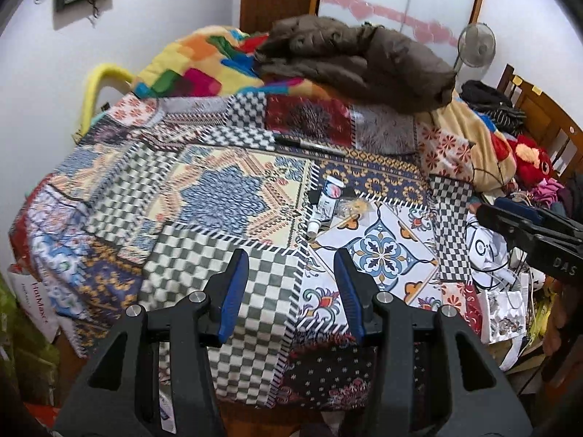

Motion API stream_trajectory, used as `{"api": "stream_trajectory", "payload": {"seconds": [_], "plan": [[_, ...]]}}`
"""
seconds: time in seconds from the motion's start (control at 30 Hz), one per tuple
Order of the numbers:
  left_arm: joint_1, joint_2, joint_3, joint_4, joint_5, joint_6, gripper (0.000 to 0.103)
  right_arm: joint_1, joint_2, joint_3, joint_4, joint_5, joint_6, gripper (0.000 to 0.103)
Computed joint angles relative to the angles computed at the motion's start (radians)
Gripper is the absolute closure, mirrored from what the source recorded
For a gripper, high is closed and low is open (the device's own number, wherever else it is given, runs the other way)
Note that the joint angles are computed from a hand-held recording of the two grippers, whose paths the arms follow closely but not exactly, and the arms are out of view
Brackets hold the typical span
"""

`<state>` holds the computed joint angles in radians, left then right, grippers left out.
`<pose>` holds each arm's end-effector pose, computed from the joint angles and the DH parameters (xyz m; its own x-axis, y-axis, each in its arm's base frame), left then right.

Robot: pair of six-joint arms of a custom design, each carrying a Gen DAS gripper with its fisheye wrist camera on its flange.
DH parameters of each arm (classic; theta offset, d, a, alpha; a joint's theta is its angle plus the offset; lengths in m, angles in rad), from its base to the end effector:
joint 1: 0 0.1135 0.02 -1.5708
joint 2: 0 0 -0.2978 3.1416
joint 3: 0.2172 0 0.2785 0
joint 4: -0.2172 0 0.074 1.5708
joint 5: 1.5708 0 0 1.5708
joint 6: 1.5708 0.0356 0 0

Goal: Collect trash
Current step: 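Move both open tools back over the items on the quilt, then grasp the clear plastic wrapper with the right tool while the left tool grasps the toothpaste tube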

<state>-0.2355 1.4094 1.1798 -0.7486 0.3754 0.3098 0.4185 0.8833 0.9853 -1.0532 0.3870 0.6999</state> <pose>0.2988 -0.0851 0.3151 -0.6413 0.4456 -0.6247 0.6423 0.7571 -0.1194 0.1494 0.0518 0.3440 -0.6824 0.3493 -0.6421 0.3445 0.9284 0.1390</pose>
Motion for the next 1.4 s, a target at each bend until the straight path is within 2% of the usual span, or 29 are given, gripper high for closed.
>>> {"api": "stream_trajectory", "payload": {"seconds": [0.23, 0.53, 0.7, 0.8, 0.9, 1.03, 1.1, 1.17, 1.3, 1.4], "plan": [[-0.064, 0.125, -0.019, 0.105, -0.038, -0.009, 0.055, -0.273, 0.088, -0.142, 0.249, -0.299, -0.119, 0.051], [-0.097, 0.244, -0.005, 0.177, -0.038, -0.014, 0.055, -0.459, 0.280, -0.208, 0.515, -0.557, -0.129, 0.051], [-0.115, 0.279, -0.001, 0.207, -0.038, -0.012, 0.055, -0.473, 0.369, -0.204, 0.595, -0.579, -0.118, 0.051], [-0.123, 0.301, 0.006, 0.217, -0.038, -0.015, 0.056, -0.456, 0.391, -0.197, 0.618, -0.544, -0.126, 0.053], [-0.132, 0.321, 0.016, 0.226, -0.037, -0.018, 0.055, -0.443, 0.407, -0.196, 0.630, -0.535, -0.146, 0.070], [-0.148, 0.348, 0.030, 0.236, -0.035, -0.011, 0.055, -0.402, 0.402, -0.209, 0.641, -0.477, -0.186, 0.082], [-0.158, 0.365, 0.039, 0.239, -0.035, -0.007, 0.056, -0.401, 0.390, -0.218, 0.644, -0.477, -0.197, 0.083], [-0.170, 0.389, 0.052, 0.241, -0.048, -0.005, 0.055, -0.401, 0.378, -0.223, 0.639, -0.478, -0.205, 0.093], [-0.187, 0.429, 0.079, 0.247, -0.043, -0.005, 0.056, -0.400, 0.339, -0.232, 0.611, -0.457, -0.221, 0.094], [-0.205, 0.439, 0.072, 0.292, -0.066, -0.004, 0.056, -0.393, 0.309, -0.234, 0.578, -0.416, -0.236, 0.094]]}}
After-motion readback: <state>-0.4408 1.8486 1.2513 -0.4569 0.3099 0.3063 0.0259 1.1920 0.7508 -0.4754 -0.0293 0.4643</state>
